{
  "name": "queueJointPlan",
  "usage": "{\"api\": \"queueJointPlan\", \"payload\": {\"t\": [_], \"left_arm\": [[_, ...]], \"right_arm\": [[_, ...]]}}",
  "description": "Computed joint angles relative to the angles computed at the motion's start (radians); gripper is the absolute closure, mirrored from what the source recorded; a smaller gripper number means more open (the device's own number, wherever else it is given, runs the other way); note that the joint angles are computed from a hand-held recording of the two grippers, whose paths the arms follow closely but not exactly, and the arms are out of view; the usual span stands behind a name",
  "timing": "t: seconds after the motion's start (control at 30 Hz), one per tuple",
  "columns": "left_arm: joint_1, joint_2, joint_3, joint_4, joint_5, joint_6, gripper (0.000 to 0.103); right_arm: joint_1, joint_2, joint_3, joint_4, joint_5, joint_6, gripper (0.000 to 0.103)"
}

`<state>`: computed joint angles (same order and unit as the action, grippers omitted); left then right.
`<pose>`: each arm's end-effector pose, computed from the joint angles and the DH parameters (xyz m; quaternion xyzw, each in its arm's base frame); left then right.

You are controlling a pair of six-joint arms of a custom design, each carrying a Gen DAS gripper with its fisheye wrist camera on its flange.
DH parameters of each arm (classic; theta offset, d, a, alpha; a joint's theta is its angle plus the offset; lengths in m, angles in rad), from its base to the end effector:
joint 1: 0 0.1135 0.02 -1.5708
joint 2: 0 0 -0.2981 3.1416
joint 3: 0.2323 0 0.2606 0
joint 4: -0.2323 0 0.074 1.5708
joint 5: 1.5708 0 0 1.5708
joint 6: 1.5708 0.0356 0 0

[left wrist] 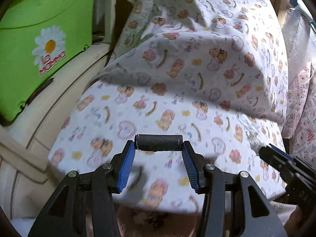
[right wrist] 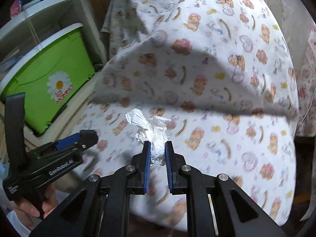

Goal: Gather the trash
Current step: 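Carry the black handle in the left gripper while the right carries the tissue toward the basket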

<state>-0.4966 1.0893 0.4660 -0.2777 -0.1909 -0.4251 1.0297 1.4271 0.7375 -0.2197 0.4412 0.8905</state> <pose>0.1707 -0.0848 0.1930 0.0023 0.9407 -0.0649 0.3331 0.1554 0.2291 0.2097 0.0067 0.9256 0.1409 0.3513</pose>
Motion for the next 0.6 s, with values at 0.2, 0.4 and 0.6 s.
{"api": "queueJointPlan", "payload": {"t": [0.2,0.4,0.6], "left_arm": [[-0.033,-0.167,-0.038,-0.120,-0.020,0.036,0.056],[0.037,-0.330,-0.047,-0.253,0.039,0.121,0.056],[0.061,-0.438,-0.077,-0.346,0.042,0.136,0.056]], "right_arm": [[0.162,0.036,0.026,-0.059,0.092,0.056,0.088],[0.202,0.032,0.009,-0.063,0.085,0.088,0.088],[0.287,0.022,0.021,-0.103,0.137,0.126,0.088]]}}
